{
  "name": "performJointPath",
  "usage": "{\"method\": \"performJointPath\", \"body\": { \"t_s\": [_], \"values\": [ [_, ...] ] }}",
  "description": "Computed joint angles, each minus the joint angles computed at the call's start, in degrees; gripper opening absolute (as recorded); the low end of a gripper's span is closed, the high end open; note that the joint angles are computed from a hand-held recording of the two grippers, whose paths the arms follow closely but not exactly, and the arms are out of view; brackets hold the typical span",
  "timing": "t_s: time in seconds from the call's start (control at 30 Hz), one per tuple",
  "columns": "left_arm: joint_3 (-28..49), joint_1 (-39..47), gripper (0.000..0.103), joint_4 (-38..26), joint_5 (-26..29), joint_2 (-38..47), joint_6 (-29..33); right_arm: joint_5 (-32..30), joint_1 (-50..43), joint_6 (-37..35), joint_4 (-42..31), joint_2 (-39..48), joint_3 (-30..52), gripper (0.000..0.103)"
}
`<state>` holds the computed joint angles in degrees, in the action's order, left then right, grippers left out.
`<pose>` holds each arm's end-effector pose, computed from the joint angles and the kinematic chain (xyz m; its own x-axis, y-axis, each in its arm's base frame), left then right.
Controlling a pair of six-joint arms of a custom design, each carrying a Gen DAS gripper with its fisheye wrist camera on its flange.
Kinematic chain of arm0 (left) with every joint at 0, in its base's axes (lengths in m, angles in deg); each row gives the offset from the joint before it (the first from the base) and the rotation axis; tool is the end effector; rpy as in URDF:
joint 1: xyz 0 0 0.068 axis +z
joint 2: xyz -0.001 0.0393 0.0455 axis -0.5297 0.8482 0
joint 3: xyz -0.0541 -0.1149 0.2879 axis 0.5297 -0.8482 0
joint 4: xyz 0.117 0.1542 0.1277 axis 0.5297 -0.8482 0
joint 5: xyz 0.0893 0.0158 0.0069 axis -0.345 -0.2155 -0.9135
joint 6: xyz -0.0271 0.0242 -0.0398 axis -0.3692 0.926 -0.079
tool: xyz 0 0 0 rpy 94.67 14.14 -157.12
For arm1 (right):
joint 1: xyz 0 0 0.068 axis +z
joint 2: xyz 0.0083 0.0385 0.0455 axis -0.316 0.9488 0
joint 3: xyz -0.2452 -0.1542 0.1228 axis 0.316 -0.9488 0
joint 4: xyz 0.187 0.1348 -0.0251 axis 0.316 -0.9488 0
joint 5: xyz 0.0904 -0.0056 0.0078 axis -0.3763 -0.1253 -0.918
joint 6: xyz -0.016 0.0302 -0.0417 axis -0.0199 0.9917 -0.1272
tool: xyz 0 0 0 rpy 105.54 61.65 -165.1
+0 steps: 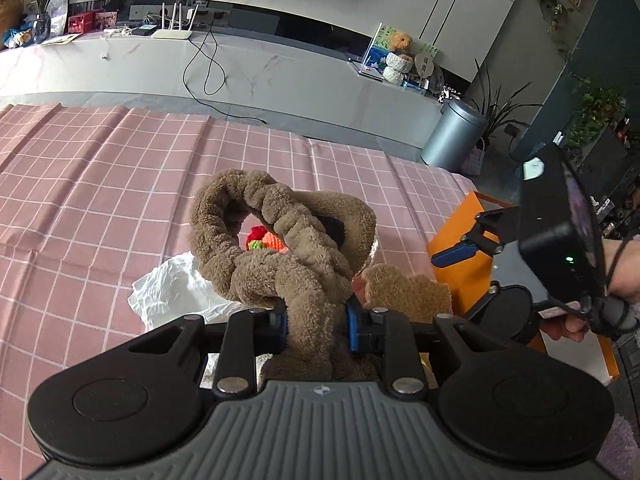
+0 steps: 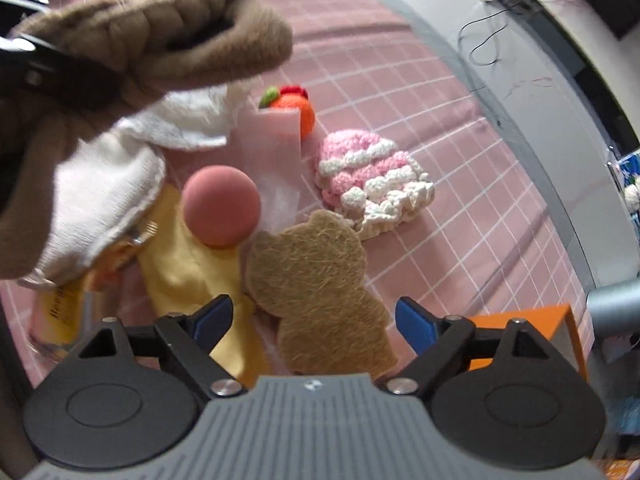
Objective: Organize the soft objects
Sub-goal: 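Lift the headband with the left tool while the right tool grasps the bear-shaped sponge, then carry headband and sponge into the orange box and open both tools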
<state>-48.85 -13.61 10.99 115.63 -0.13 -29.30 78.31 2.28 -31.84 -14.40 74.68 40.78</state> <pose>0.1742 0.0354 0.2592 -0.7632 0.0749 -0.6418 0.3411 0.8903 -0.3018 0.2514 0.0904 0.1700 -0.6527 -0.7221 -0.2292 -0.6794 0.6917 -0.2447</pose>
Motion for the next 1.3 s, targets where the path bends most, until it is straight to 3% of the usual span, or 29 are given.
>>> {"method": "performJointPath", "body": {
  "t_s": [0.23,0.43,0.67,0.9,1.1,1.2,1.3],
  "values": [
    [-1.5,0.4,0.029,2.0,1.5,3.3,0.9,0.8,-1.1,-1.7,1.0,7.2,3.0,0.088],
    [-2.1,0.2,0.029,1.7,0.9,2.8,0.9,-0.3,-1.2,1.8,3.5,5.5,1.0,0.08],
    [-1.6,1.3,0.029,-1.6,2.3,-1.7,1.9,-3.5,-0.9,14.1,2.6,-9.8,-4.1,0.077],
    [2.2,-0.7,0.029,-7.5,4.3,-8.8,0.9,-10.4,-6.2,26.9,-6.0,-30.5,-5.6,0.076],
    [6.1,-11.2,0.029,-8.4,3.1,-14.0,-6.6,-15.6,-19.5,29.2,-17.3,-46.2,-2.9,0.077],
    [7.3,-22.8,0.029,-5.1,-0.6,-15.0,-14.6,-19.9,-31.7,23.5,-22.6,-50.8,-1.9,0.077],
    [8.9,-35.1,0.029,-0.8,-4.5,-13.1,-22.2,-27.7,-49.2,12.5,-28.0,-51.8,-1.2,0.077]
  ]
}}
